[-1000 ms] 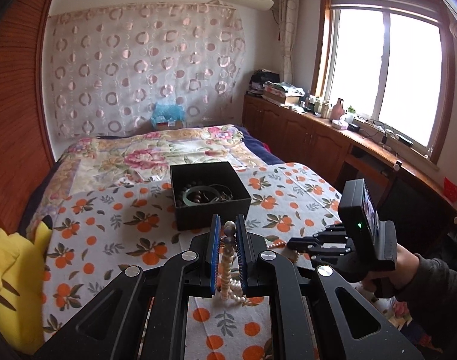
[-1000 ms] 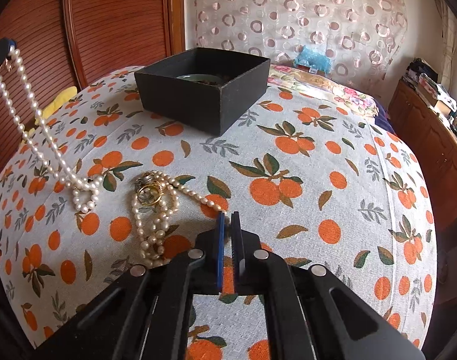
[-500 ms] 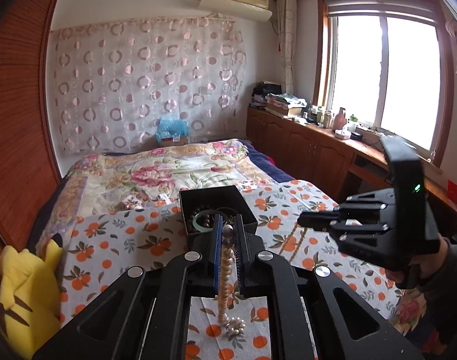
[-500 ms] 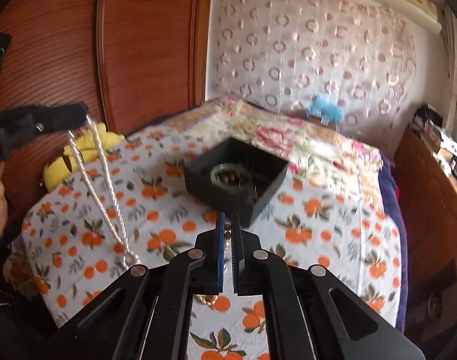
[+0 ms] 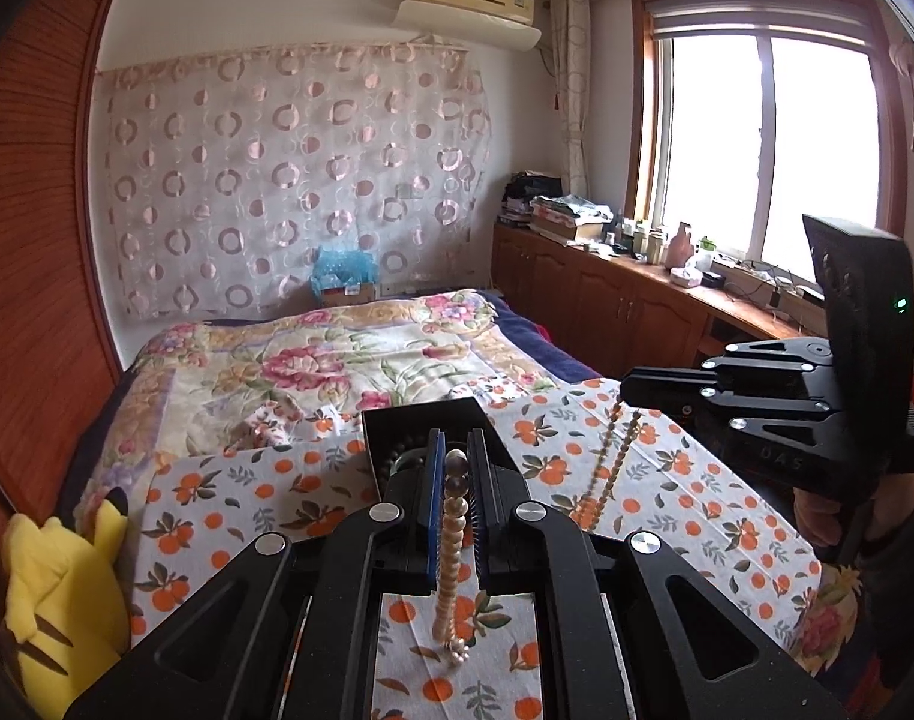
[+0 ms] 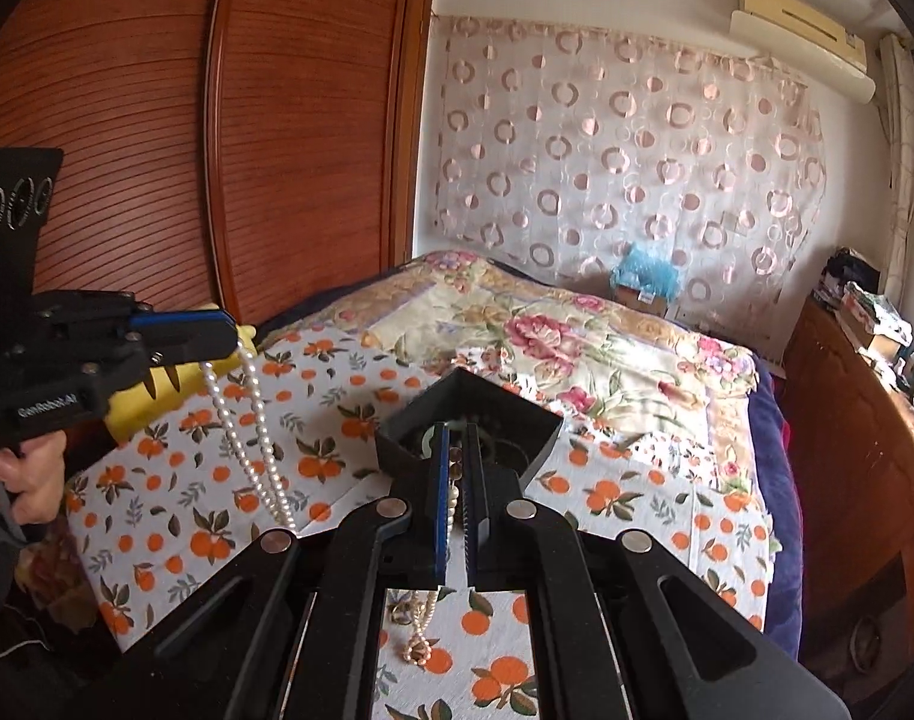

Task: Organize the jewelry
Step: 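Lower both pearl necklaces into the black box and open both tools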

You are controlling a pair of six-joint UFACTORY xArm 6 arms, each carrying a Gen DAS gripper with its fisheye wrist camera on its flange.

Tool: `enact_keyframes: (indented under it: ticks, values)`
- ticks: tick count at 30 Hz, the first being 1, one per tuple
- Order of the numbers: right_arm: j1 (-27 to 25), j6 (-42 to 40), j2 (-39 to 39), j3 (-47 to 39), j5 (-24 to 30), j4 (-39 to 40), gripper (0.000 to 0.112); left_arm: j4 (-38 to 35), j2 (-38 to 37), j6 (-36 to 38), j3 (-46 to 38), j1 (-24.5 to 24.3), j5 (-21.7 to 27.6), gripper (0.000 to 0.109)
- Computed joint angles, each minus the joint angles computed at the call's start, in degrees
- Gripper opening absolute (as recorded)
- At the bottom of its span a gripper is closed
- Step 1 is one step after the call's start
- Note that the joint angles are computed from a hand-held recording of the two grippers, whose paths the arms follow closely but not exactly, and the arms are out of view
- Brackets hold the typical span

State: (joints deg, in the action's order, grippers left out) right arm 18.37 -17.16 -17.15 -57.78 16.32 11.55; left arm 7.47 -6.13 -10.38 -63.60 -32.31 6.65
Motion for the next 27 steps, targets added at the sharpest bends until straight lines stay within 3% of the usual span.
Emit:
enact_keyframes:
  ticks: [8, 20, 27]
  values:
    - [-0.44, -2.19, 0.37, 1.51, -0.48, 3.42, 0.005, -1.94, 1.44, 1.54, 0.55, -0.04, -0.03, 0.007]
    - [-0.16, -1.28, 0.24, 0.56, -1.01, 2.14, 0.005, -1.03, 1.49, 0.72, 0.16, 0.41, -0.82, 0.007]
    - [-0.81, -1.40, 1.89, -2.81, -0.95, 2.45, 0.005, -3.45, 4.62, 3.49, -5.29, 0.23, 0.33, 0.007]
